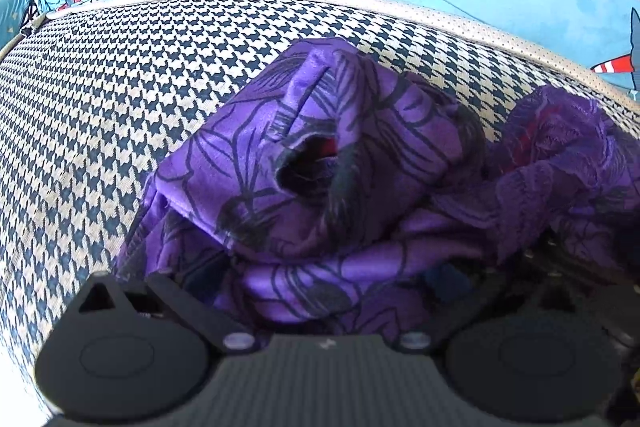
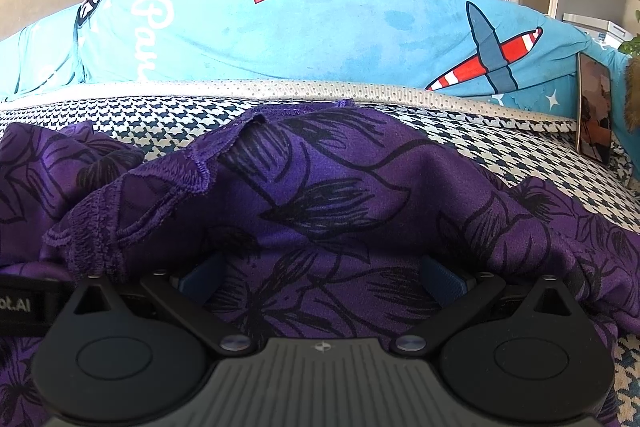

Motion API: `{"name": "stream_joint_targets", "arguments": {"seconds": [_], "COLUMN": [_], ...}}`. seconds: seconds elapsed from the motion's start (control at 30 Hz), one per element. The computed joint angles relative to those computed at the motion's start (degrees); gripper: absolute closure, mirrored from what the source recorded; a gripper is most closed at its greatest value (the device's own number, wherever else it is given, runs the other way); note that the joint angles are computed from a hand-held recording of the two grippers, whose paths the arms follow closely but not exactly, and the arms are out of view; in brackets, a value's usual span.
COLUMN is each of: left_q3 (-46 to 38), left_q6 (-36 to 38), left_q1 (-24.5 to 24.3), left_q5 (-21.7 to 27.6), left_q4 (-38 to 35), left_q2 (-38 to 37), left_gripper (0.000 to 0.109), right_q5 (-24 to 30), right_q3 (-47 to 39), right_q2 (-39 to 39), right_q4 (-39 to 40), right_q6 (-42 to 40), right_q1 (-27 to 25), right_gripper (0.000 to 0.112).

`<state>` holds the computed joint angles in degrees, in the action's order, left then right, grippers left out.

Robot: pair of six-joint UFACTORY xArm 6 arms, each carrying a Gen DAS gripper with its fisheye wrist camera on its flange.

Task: Fold clothes
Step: 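Lift both tools off the purple garment and pull back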

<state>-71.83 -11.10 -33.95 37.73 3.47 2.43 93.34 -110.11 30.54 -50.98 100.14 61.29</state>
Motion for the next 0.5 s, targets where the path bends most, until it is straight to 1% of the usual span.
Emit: {"name": "stream_joint_targets", "arguments": {"seconds": [0.03, 0.13, 0.23, 0.3, 0.4, 0.47, 0.5], "left_q3": [0.55, 1.19, 1.25, 1.22, 0.86, -1.10, -2.92], "left_q6": [1.29, 2.58, 5.64, 6.39, 8.00, 9.49, 10.15], "left_q1": [0.29, 0.99, 1.95, 2.21, 2.72, 3.09, 3.11], "left_q5": [-0.76, -2.43, -2.83, -3.67, -6.21, -7.73, -7.06], "left_q4": [-1.27, -1.59, -6.44, -7.75, -9.56, -11.17, -12.08], "left_q2": [-0.65, -1.73, -2.50, -2.88, -3.32, -2.11, -0.94], "left_gripper": [0.006, 0.006, 0.006, 0.006, 0.006, 0.006, 0.006], "right_q5": [0.00, -0.13, -0.03, 0.13, -1.64, -3.30, -3.98], "right_q3": [0.00, 0.16, -0.05, -0.32, 1.27, 1.80, 1.93], "right_q2": [0.00, -0.11, 0.03, 0.13, -1.70, -2.79, -3.24], "right_q4": [0.00, -0.07, -0.04, 0.13, 1.77, 3.35, 4.05], "right_q6": [0.00, 0.15, -0.01, -0.40, -1.52, -3.62, -3.85], "right_q1": [0.00, 0.02, 0.05, 0.11, -0.03, -0.13, -0.01], "right_gripper": [0.009, 0.009, 0.009, 0.009, 0.009, 0.009, 0.009]}}
